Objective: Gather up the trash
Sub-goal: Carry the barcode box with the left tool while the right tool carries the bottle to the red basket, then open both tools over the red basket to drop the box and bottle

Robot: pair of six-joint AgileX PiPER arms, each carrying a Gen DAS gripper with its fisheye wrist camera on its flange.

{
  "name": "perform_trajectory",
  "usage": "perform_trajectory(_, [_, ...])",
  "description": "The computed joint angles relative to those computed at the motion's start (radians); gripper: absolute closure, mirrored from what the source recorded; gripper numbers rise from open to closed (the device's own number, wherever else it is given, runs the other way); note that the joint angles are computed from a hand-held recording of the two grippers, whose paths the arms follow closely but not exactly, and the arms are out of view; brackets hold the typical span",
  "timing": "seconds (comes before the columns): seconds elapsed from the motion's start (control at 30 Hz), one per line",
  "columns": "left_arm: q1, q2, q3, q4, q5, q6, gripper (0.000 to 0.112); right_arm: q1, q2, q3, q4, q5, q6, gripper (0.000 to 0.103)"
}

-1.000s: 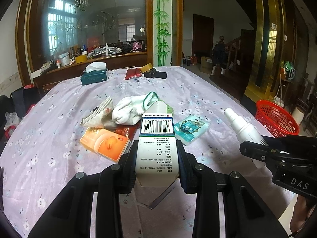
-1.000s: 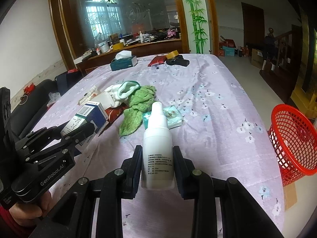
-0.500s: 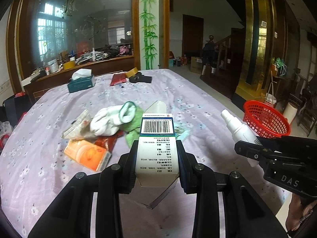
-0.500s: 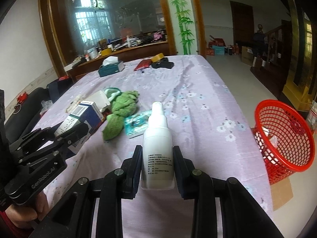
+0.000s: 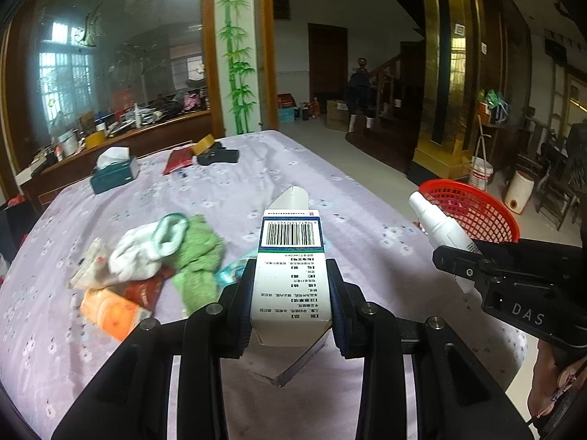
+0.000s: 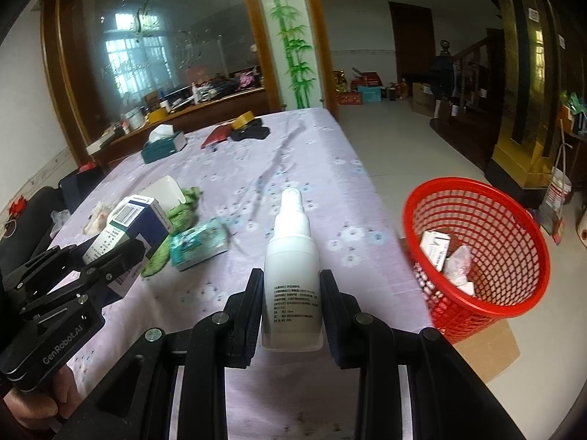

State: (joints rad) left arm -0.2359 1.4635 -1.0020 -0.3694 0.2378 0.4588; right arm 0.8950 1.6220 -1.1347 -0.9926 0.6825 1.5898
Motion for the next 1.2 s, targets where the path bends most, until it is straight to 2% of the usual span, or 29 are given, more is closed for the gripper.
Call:
perform_trajectory(0.1, [-0.046,0.021,-0.029,0.115,0.001,-0.118,0.079,-0.019,-0.032,0.037,-0.012,-0.006,0.017,0.071])
perform_trajectory(0.37, [-0.157,0.095,-0.157,0.271,0.056,-0.297,0.079,-0.112,-0.158,0.147,-0.026,-0.028,0.034,0.071])
perform_trajectory(0.6, [-0.257,0.207,-0.336,0.260,0.133,-0.312,0.079,-0.286,-0.308,0.243,0.035,-0.062,-0.057,0.070])
perform_trajectory(0.73, [-0.316,0.288,-0.459,0.269,0.182,-0.340,0.079,-0.409,-0.348,0.267,0.128,-0.129,-0.172,0.070])
perform_trajectory(0.93, [-0.360,0.476,-0.722,0.188,0.306,-0.322,0.079,-0.591,-0.336,0.268,0.324,-0.248,-0.392,0.070])
perform_trajectory(1.03, [-0.365,0.590,-0.876,0.128,0.387,-0.292,0.079,-0.683,-0.307,0.252,0.488,-0.299,-0.572,0.070])
perform_trajectory(1.07, [-0.369,0.642,-0.952,0.130,0.434,-0.297,0.077,-0.710,-0.291,0.245,0.532,-0.314,-0.620,0.070])
perform_trajectory(1.1, [-0.376,0.664,-0.989,0.151,0.467,-0.319,0.069,-0.725,-0.282,0.241,0.542,-0.322,-0.634,0.069])
perform_trajectory(1.17, [-0.379,0.665,-0.978,0.168,0.448,-0.354,0.065,-0.734,-0.270,0.236,0.522,-0.320,-0.628,0.059])
perform_trajectory(1.2, [-0.377,0.646,-0.942,0.157,0.426,-0.344,0.065,-0.730,-0.278,0.243,0.489,-0.319,-0.591,0.059])
